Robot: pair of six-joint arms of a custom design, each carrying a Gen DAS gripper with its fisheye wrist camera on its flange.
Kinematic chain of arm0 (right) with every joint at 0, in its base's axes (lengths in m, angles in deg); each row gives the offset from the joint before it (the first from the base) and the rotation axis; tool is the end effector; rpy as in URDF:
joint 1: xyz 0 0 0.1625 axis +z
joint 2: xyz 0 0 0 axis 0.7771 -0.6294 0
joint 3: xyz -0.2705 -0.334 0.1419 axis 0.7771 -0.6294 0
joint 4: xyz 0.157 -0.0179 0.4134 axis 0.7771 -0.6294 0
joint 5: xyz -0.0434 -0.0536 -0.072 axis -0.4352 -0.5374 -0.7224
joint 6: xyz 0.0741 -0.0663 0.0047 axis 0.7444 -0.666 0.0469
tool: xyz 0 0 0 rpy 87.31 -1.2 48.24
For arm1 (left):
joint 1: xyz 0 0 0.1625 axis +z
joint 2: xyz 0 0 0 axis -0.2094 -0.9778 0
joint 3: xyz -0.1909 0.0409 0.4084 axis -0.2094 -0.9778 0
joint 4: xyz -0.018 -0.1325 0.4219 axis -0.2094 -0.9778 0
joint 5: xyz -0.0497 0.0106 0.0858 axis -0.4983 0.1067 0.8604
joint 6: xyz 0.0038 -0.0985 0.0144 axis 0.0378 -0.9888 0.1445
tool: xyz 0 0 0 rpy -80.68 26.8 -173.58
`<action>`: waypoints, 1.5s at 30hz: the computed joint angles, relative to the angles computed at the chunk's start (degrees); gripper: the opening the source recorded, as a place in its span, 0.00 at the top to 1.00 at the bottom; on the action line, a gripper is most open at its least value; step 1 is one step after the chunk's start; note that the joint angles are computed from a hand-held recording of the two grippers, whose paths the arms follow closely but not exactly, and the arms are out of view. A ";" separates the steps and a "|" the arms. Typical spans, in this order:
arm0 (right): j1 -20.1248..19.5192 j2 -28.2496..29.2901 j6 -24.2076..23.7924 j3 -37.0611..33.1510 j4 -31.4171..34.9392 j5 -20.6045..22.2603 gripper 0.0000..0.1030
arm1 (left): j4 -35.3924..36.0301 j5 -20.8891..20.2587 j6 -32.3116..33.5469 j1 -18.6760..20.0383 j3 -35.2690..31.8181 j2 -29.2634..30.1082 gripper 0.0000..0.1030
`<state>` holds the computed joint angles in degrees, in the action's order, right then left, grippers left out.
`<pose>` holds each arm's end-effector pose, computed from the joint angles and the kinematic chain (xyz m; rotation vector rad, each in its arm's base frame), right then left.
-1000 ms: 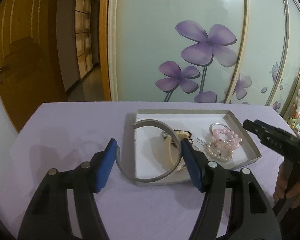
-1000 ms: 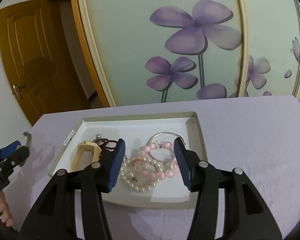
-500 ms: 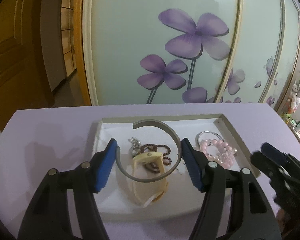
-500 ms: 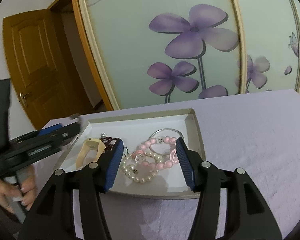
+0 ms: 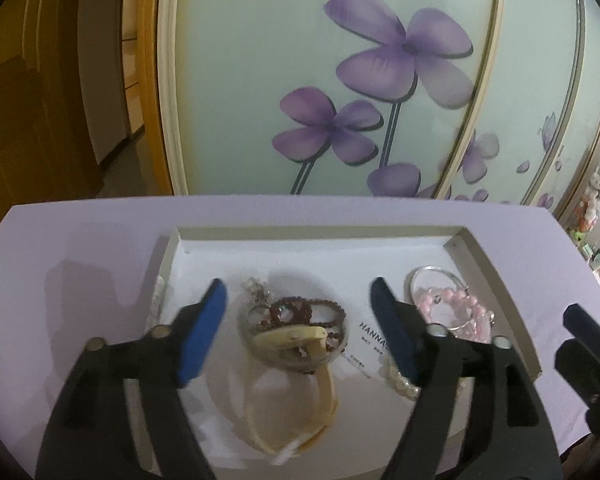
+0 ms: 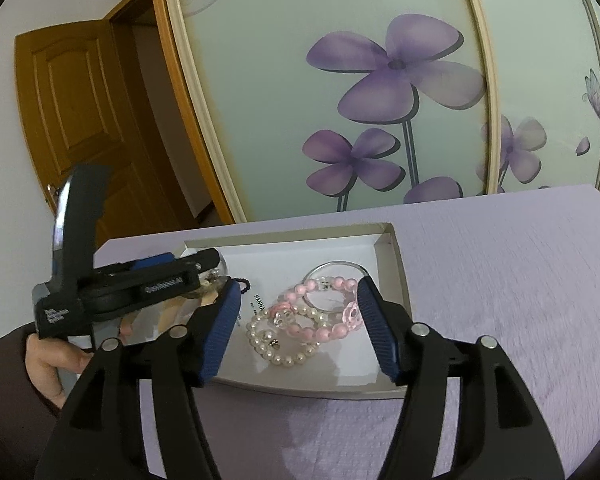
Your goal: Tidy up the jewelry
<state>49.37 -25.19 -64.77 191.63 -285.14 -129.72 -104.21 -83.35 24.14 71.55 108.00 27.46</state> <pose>0.1845 -0.5914 0.1626 0.0661 -2.0991 1.4372 -0.2558 -0.7731 0.1074 1.0604 2.4785 -0.7148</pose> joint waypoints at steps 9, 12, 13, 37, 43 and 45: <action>0.92 0.83 -2.44 -0.14 -6.02 -0.65 0.11 | -2.33 -4.43 -2.42 1.10 4.43 -6.64 0.08; 1.93 0.85 -3.14 -0.33 -7.33 -1.45 0.04 | -4.30 -4.77 -3.26 1.57 7.63 -10.08 0.04; 2.19 0.80 -3.27 -0.38 -7.22 -1.68 0.03 | -4.93 -4.98 -3.55 1.73 8.85 -11.34 0.03; 9.68 6.46 -8.23 0.11 -14.22 -12.70 0.01 | -20.65 -6.19 2.27 -0.12 30.73 -24.86 0.02; 10.32 6.61 -6.25 0.97 -14.60 -13.96 0.01 | -20.68 -7.68 2.09 0.33 32.13 -25.65 0.02; 10.51 6.65 -5.89 1.14 -14.53 -14.06 0.01 | -19.73 -8.42 1.92 0.53 32.39 -25.97 0.02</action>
<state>59.88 -18.54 -70.66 192.77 -299.67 -143.78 -123.94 -91.77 26.06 72.08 140.39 1.49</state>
